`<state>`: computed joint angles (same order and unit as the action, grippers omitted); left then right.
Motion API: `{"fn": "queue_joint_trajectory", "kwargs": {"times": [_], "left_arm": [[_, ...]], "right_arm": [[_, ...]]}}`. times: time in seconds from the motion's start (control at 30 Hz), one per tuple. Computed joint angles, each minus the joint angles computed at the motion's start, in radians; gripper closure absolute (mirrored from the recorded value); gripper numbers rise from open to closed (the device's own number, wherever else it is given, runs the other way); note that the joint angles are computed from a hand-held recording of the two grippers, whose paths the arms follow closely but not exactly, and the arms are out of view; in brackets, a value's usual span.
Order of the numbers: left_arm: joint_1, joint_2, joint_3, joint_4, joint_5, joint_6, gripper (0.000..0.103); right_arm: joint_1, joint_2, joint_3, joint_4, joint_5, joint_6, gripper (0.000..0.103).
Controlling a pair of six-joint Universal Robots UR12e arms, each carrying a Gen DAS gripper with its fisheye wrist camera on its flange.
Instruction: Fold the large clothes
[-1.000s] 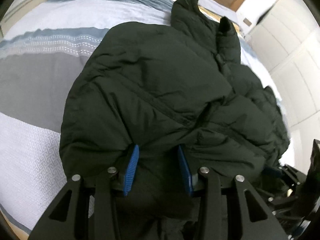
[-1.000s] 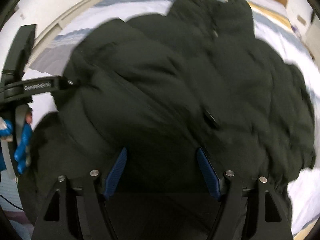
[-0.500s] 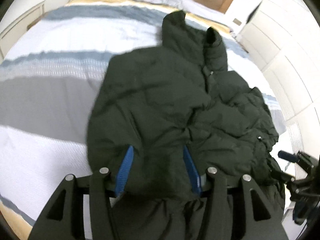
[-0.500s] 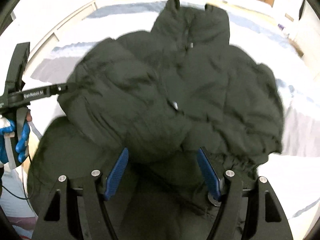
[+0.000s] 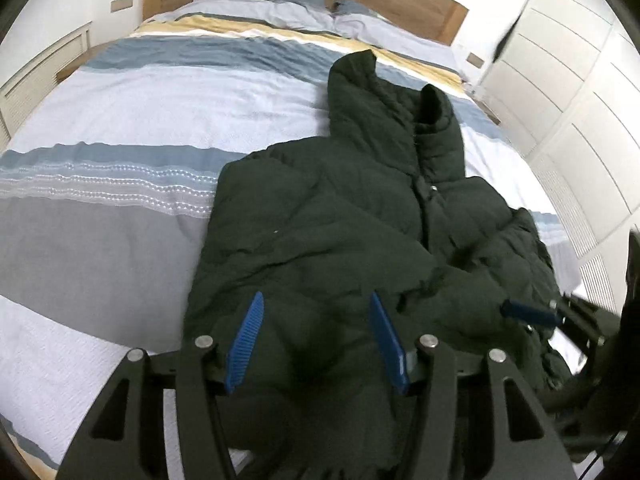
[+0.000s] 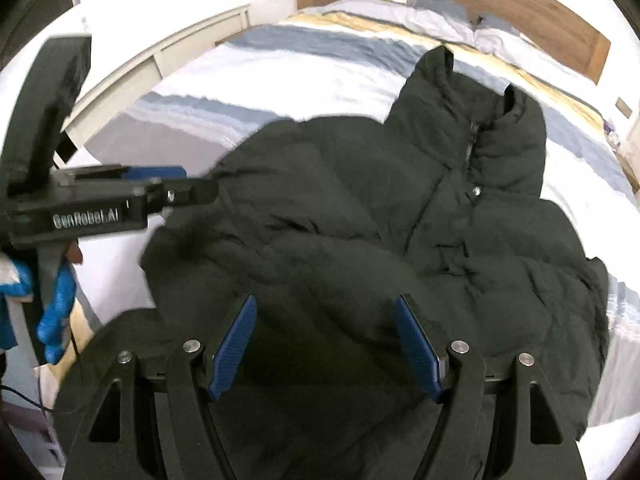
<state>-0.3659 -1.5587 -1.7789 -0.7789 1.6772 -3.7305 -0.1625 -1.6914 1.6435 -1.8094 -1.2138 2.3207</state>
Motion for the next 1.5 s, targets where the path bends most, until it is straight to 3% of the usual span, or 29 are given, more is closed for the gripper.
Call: {"fn": "queue_joint_trajectory", "kwargs": {"times": [0.17,0.3,0.43,0.5,0.63,0.77,1.03,1.2,1.37,1.5], "left_arm": [[-0.005,-0.072,0.05,-0.026,0.011,0.024,0.049],[-0.002,-0.113,0.053,-0.047,-0.006,0.035,0.047],[-0.011,-0.109,0.022,-0.013,0.005,0.026,0.045],[-0.01,-0.099,0.005,0.0,-0.005,0.026,0.044],[-0.018,-0.094,-0.012,0.022,0.003,0.027,0.042],[-0.035,-0.102,-0.002,0.004,0.046,0.013,0.041],[-0.051,-0.077,0.006,-0.059,0.058,-0.005,0.039],[-0.045,-0.042,0.002,-0.078,0.035,-0.011,0.038],[-0.025,-0.032,0.038,-0.091,0.046,0.042,0.038],[0.035,-0.064,0.092,-0.059,-0.006,0.063,0.038]], "right_arm": [[-0.014,0.01,0.034,-0.008,-0.038,-0.06,0.032],[-0.043,0.009,0.057,-0.011,-0.007,-0.084,0.032],[-0.064,0.007,0.064,-0.003,0.002,-0.149,0.032],[-0.078,0.008,0.061,0.005,-0.012,-0.17,0.027],[-0.119,0.031,0.035,0.092,0.001,-0.136,0.021],[-0.13,0.027,0.036,0.101,0.008,-0.141,0.021],[-0.166,0.026,0.014,0.146,0.001,-0.177,0.021],[-0.201,0.028,-0.015,0.18,-0.027,-0.209,0.021],[-0.235,0.051,-0.079,0.195,-0.003,-0.211,0.021],[-0.237,0.117,-0.166,0.141,0.048,-0.143,0.021]]}}
